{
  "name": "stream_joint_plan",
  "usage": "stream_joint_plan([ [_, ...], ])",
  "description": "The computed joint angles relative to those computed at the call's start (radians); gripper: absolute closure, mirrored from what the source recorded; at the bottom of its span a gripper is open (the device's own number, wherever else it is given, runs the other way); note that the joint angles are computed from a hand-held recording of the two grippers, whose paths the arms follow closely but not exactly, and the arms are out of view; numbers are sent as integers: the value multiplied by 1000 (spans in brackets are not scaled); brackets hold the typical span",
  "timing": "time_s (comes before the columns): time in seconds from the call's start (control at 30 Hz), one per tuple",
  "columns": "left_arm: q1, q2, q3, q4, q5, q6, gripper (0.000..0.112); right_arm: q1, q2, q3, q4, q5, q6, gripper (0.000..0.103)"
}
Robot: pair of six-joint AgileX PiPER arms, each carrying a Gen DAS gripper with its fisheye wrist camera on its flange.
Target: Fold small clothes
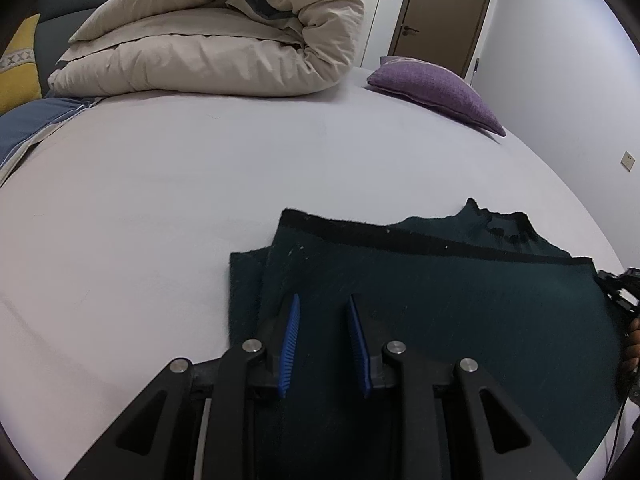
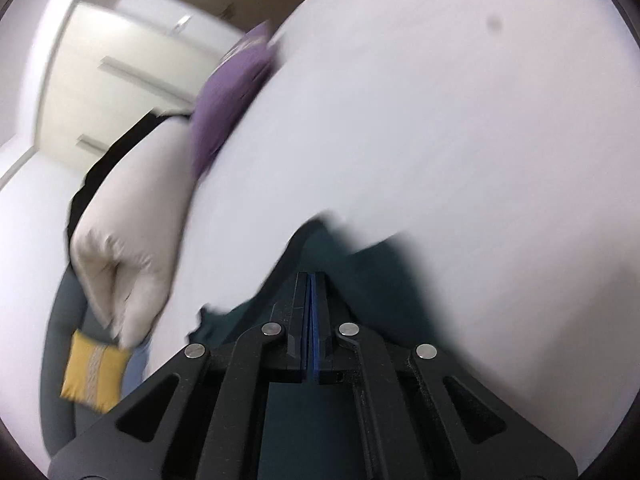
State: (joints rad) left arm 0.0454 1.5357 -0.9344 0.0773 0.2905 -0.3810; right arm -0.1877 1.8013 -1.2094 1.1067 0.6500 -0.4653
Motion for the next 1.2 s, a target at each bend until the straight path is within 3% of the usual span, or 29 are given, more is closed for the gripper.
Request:
stream_joint_plan([
  [0.03, -1, -10, 7, 6, 8, -12, 84, -9, -22, 3, -32, -3, 28, 96],
  [0.1, -4, -36, 18, 20, 34, -44, 84, -6, -108, 37, -108, -1, 48, 73],
  [0.13, -14, -55, 25, 47, 53, -83, 84, -4, -142, 60, -92, 11, 17, 71],
  [0.27, -149, -174, 91, 225, 119, -325, 69, 65, -299, 201, 57, 201, -185, 55],
  [0.43, -346, -234, 177, 502, 205, -655, 62, 326, -289, 320, 113, 218, -265, 55],
  [0.53, -311, -242, 186, 407, 190, -558, 60, 399, -225, 369, 156, 154, -301, 63],
  [0.6, -286, -231, 176, 351, 186, -475, 59, 327, -210, 410, 248, 192, -389, 70],
  [0.77, -305, -238, 207, 429, 164, -552, 59, 20, -316, 538, 270, 252, -446, 69],
  [0.83, -302, -238, 212, 437, 155, -557, 59, -135, -333, 537, 218, 323, -442, 70],
  [1.0, -294, -241, 221, 429, 136, -547, 59, -351, -465, 526, 66, 344, -332, 64],
  [1.1, -291, -243, 225, 428, 129, -546, 59, -313, -512, 499, 46, 341, -299, 62],
  [1.2, -286, -250, 221, 397, 135, -511, 59, -142, -548, 449, 14, 303, -215, 56],
])
